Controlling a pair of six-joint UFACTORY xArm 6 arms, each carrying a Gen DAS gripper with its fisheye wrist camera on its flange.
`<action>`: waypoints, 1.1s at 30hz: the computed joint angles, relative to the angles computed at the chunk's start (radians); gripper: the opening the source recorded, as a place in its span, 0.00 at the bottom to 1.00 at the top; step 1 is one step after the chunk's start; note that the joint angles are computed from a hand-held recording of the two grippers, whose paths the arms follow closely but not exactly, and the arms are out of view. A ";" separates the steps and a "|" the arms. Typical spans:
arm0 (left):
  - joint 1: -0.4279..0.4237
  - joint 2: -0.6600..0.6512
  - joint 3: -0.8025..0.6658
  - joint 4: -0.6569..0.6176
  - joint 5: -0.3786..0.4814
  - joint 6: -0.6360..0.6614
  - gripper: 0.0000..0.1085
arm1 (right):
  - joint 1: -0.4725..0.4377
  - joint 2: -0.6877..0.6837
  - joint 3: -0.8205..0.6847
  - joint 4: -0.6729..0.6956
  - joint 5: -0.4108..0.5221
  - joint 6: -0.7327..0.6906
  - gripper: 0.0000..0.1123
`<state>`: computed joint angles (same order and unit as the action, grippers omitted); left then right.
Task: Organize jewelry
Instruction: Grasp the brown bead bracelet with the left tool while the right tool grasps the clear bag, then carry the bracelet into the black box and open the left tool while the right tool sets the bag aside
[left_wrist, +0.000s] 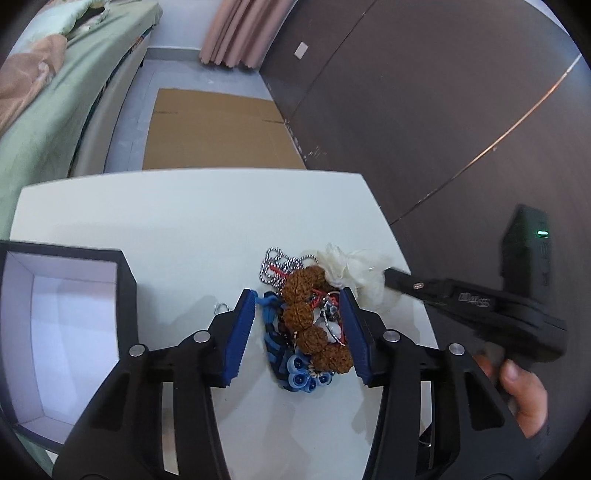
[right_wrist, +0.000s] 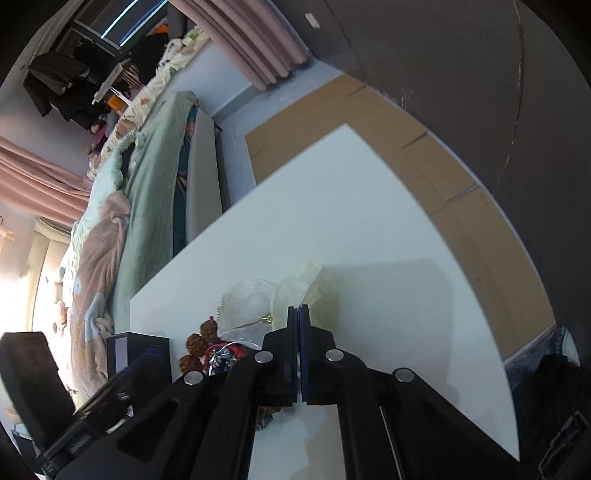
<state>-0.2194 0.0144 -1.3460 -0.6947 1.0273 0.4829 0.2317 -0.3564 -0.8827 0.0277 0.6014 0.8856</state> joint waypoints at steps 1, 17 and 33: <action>-0.004 0.003 0.001 0.004 0.003 -0.006 0.44 | 0.003 -0.019 0.010 -0.012 -0.012 0.013 0.01; 0.013 -0.001 -0.003 -0.012 0.031 0.020 0.18 | 0.018 -0.190 0.114 -0.158 -0.156 0.151 0.01; 0.129 -0.145 -0.020 -0.149 0.117 0.126 0.18 | 0.109 -0.184 0.093 -0.211 -0.287 0.219 0.01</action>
